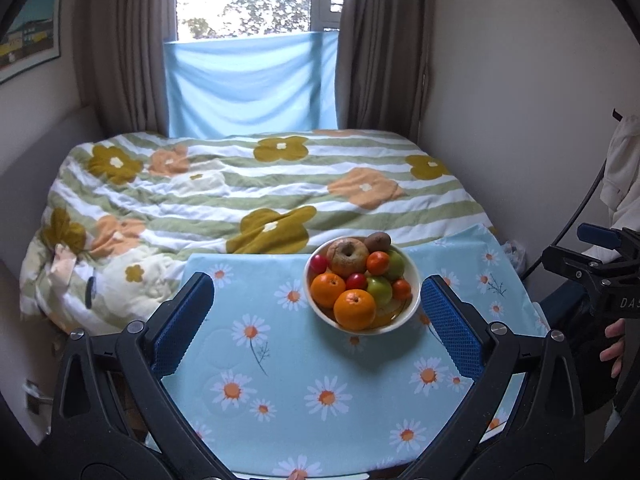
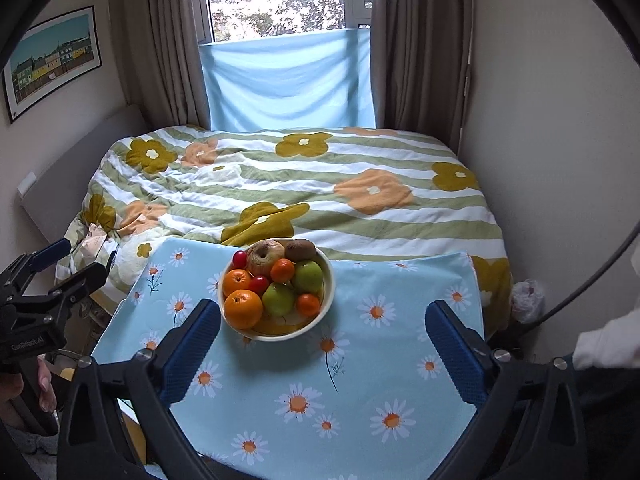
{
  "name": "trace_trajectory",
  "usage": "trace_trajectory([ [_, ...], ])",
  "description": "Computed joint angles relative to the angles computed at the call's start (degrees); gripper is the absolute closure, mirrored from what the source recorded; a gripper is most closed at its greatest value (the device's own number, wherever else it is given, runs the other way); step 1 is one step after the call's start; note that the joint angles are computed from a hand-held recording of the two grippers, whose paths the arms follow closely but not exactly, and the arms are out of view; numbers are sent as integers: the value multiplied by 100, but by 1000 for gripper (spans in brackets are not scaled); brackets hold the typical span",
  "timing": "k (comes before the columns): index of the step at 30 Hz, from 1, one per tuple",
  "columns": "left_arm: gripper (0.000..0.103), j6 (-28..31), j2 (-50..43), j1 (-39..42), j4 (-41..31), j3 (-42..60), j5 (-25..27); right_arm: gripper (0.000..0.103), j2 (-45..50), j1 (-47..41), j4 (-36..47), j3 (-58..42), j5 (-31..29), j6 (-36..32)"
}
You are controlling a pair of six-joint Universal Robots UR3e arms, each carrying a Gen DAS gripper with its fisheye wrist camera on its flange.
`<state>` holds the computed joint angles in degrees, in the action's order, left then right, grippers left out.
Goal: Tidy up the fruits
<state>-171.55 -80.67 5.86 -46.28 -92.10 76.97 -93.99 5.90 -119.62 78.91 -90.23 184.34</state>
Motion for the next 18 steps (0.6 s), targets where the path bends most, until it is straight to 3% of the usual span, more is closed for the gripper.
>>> trace_trajectory([
  [7, 0, -83, 1134, 8, -11, -924, 78, 1, -772, 839, -485, 932, -1311, 645],
  [18, 0, -241, 1564, -224, 156, -1225, 360, 1, -1206, 1052, -733, 1447, -1423, 941],
])
